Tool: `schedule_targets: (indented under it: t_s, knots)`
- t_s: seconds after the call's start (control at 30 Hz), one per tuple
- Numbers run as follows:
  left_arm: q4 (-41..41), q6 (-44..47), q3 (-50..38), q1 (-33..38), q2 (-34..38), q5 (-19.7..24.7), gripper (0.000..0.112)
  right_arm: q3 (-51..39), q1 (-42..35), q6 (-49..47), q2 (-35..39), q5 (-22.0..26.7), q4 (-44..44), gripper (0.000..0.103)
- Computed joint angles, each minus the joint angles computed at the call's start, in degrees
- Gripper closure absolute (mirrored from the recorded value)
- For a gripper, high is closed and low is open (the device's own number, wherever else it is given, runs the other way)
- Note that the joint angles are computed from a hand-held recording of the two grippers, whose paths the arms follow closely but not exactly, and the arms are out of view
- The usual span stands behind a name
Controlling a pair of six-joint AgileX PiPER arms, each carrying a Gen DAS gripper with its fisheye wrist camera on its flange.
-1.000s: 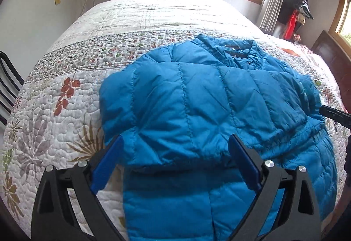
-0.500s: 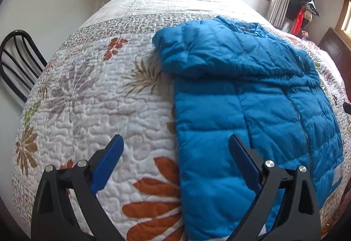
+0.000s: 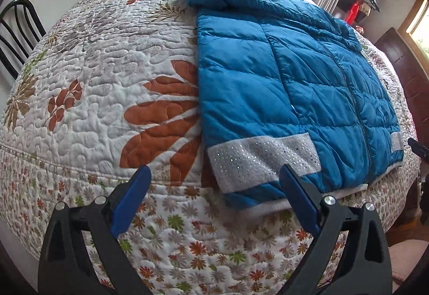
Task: Fold large clothes
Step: 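Move both grippers to the silver-trimmed hem of the jacket, then grasp the hem with both grippers and lift it toward the collar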
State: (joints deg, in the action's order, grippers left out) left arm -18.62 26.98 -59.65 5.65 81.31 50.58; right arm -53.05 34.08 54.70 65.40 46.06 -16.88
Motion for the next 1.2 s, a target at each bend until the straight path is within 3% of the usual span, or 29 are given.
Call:
schedule_targets:
  t_s: [0.1,0.33,0.43,0.5,0.73,0.83,0.93,1.07,1.2]
  knots:
    - [-2.25,1.25,0.74,0.14,0.72,0.71,0.017,2.91,-0.79,0.53,-0.92,-2.15,2.17,0.022]
    - [-5.57,2.07,0.79,-0.87,3.15,0.88,0.017,7.06,-8.3,-12.07,1.15,-10.91,16.36,0.023]
    - [-8.4,4.24,0.17,-0.12,3.59,3.33,0.018,7.49,-9.67,-14.64,1.33,-12.44,18.61,0.029]
    - [-9.7,5.33,-0.1,-0.25,3.98,4.3,0.029,7.69,-10.59,-16.7,1.54,-12.95,20.54,0.032]
    - [-11.54,6.24,0.13,-0.39,3.93,5.27,0.05,9.73,-11.67,-18.1,-0.09,-14.45,22.18,0.055]
    - [-12.76,6.41,-0.29,0.07,4.28,6.35,0.054,9.22,-10.35,-15.72,0.1,-14.11,19.59,0.06]
    - [-14.83,7.48,-0.56,1.75,4.9,7.57,0.065,9.32,-9.49,-14.13,-0.04,-14.82,17.16,0.072]
    - [-17.52,9.26,-1.04,3.78,6.62,9.14,0.078,10.41,-11.82,-19.73,-0.13,-16.69,22.96,0.084]
    - [-19.58,10.77,0.28,4.92,4.67,8.56,0.097,10.25,-9.46,-14.84,-2.45,-16.63,17.56,0.092]
